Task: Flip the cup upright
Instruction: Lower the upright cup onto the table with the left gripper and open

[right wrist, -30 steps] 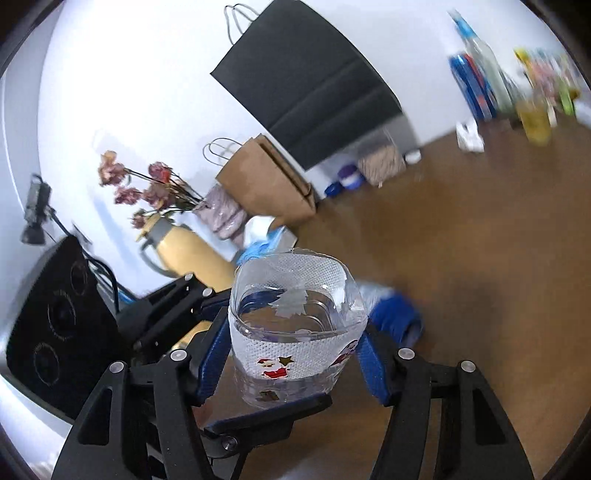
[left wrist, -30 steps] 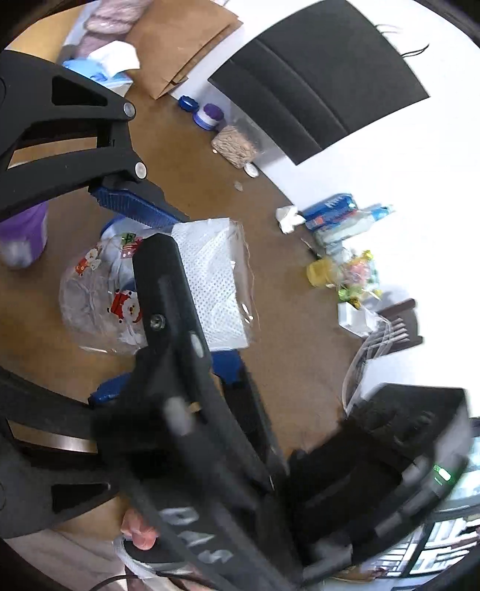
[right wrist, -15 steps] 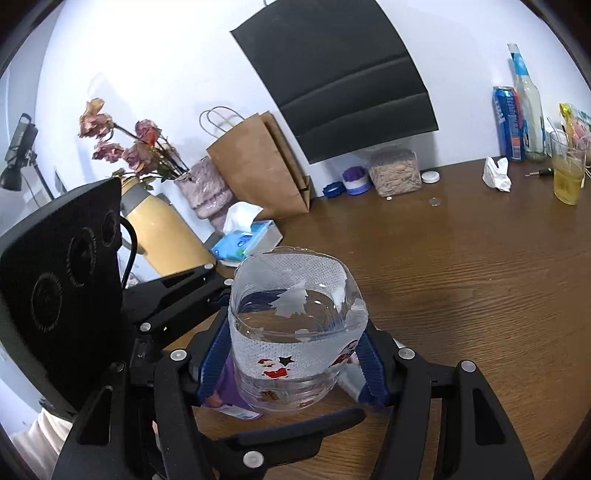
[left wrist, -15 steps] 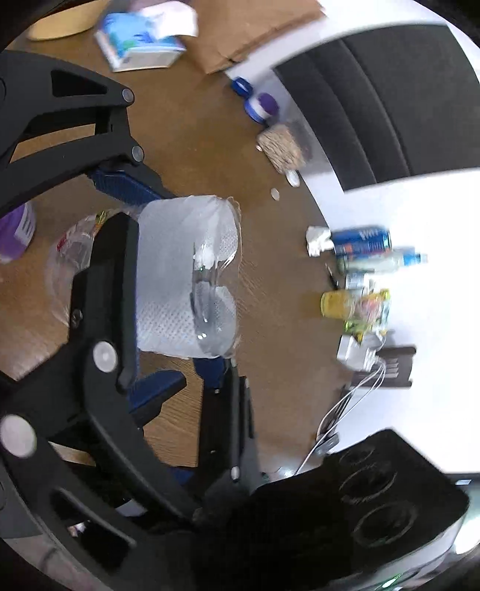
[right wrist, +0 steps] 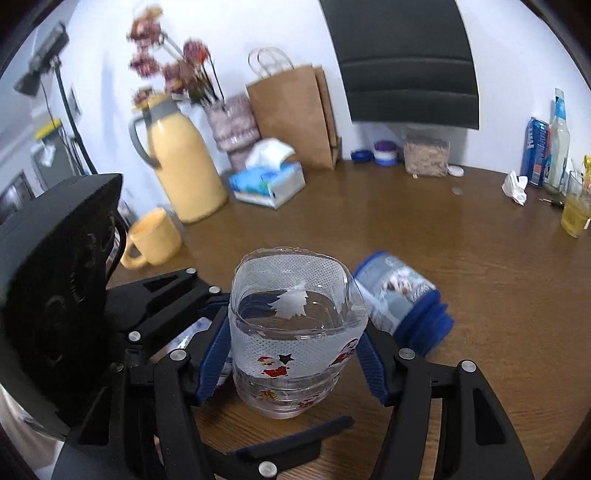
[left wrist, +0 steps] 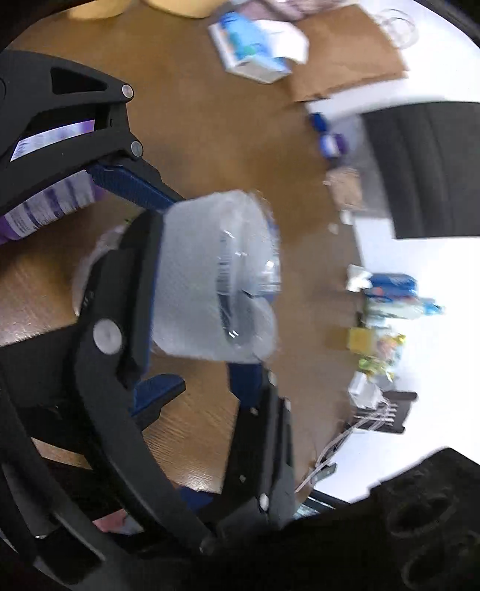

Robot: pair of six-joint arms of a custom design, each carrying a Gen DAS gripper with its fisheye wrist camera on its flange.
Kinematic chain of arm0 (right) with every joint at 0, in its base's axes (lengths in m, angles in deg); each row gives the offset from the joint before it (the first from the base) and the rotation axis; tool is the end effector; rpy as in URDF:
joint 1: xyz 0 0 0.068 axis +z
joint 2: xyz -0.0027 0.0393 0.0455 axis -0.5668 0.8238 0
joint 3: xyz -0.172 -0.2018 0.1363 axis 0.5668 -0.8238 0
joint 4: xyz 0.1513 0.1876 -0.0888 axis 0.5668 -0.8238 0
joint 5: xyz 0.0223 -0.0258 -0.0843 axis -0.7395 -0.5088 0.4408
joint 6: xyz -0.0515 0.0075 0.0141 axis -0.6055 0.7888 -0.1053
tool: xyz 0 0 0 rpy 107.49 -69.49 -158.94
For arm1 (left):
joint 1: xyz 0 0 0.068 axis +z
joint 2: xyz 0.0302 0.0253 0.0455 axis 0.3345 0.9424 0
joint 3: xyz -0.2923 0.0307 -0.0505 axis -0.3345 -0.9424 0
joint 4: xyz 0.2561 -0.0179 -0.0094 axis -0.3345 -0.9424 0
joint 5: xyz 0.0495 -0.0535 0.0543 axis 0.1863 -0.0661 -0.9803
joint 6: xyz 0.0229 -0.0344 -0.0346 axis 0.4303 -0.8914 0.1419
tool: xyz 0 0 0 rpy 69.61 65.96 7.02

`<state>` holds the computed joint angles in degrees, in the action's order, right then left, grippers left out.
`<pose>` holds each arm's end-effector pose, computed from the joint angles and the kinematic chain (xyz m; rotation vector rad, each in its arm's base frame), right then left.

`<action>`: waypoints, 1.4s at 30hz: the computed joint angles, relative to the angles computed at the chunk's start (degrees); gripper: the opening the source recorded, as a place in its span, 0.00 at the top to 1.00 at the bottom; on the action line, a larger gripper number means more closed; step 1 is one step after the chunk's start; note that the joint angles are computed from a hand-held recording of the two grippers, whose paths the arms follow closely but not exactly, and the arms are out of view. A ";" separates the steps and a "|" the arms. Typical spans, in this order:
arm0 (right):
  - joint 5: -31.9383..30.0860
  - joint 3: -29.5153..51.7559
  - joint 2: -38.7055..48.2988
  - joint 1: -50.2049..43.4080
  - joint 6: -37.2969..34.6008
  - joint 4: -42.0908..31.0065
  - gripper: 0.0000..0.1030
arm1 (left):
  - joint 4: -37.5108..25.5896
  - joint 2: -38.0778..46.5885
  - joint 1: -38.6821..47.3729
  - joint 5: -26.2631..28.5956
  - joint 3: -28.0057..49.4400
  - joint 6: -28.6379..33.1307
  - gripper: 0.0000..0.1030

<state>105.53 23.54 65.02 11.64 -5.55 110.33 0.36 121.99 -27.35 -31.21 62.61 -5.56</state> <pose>0.1636 0.1510 0.1051 0.0230 2.3346 0.2742 0.2127 -0.2388 0.0847 1.2467 2.1142 -0.5700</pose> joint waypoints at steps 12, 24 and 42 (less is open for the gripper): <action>6.17 3.11 8.50 4.18 1.43 -2.19 0.33 | 16.39 5.00 -0.10 -8.20 -10.00 -3.59 0.00; 3.67 3.99 8.75 4.94 4.94 -4.06 0.22 | 16.05 4.88 1.73 -9.45 -11.41 -4.33 0.00; 15.05 2.14 -15.97 21.85 23.69 -36.27 0.22 | 10.29 -15.75 2.19 -14.11 -22.77 -7.19 0.00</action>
